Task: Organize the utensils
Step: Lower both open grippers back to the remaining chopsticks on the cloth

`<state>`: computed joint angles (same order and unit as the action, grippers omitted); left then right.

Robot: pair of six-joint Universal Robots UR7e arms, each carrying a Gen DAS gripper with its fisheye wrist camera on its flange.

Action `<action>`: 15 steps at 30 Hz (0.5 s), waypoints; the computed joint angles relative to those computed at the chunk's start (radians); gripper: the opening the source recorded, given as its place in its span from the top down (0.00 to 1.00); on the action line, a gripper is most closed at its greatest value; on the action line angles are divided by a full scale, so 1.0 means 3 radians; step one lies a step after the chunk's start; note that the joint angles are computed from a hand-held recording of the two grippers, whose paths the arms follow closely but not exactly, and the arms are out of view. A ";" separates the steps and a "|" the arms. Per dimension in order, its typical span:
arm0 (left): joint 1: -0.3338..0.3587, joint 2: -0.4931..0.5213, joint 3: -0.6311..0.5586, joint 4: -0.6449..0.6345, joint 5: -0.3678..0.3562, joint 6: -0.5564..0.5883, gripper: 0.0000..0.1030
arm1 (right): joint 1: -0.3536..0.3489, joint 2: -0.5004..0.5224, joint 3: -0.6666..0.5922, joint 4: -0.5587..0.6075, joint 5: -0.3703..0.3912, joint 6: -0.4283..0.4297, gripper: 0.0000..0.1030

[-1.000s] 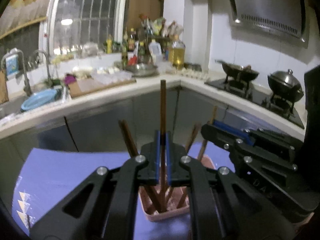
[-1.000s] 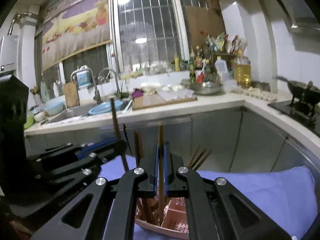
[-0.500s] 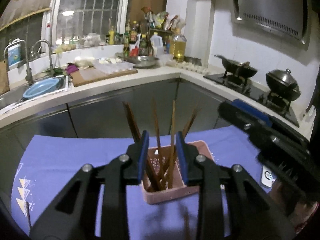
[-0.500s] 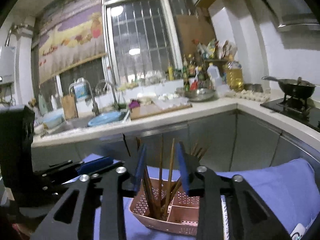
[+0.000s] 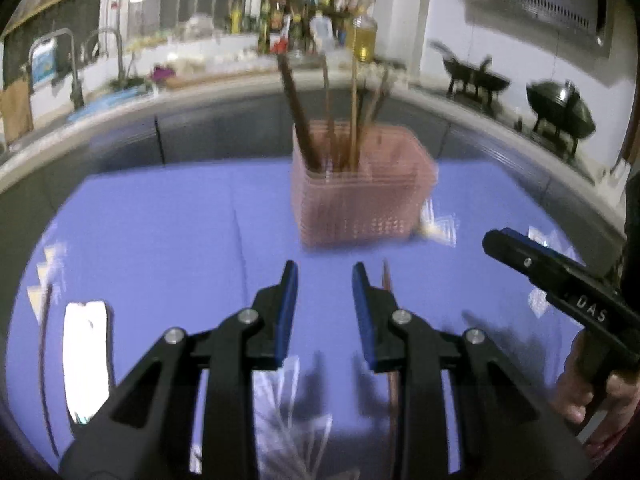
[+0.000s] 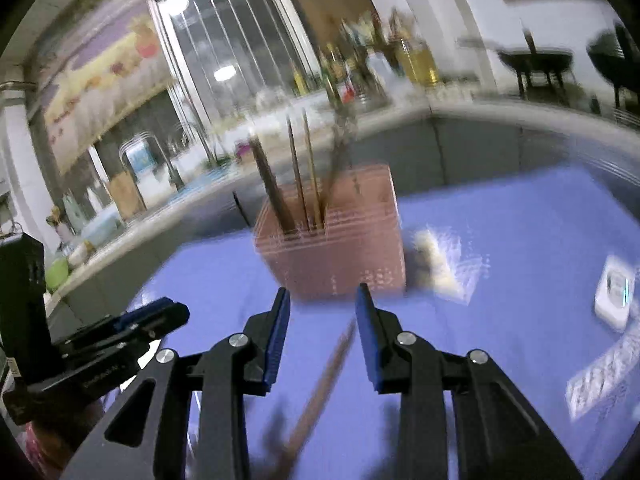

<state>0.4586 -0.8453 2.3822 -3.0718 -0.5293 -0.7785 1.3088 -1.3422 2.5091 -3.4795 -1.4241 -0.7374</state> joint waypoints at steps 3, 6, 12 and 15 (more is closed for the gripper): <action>-0.0039 0.0081 0.0141 0.0152 -0.0165 -0.0321 0.74 | -0.0081 0.0109 0.0178 -0.0138 -0.0185 -0.0182 0.66; -0.0078 0.0136 0.0217 0.0384 -0.0213 -0.0646 0.75 | -0.0149 0.0215 0.0309 -0.0164 -0.0322 -0.0263 0.66; -0.0117 0.0116 0.0285 0.0902 -0.0253 -0.1224 0.75 | -0.0071 0.0354 0.0387 -0.0312 -0.0535 -0.0362 0.66; -0.0134 0.0094 0.0267 0.1166 -0.0233 -0.1408 0.75 | -0.0032 0.0437 0.0412 -0.0430 -0.0591 -0.0440 0.66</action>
<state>0.4184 -0.8171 2.4624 -2.7220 -0.5993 -1.2008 1.2992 -1.2111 2.6326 -3.6085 -1.6013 -0.8695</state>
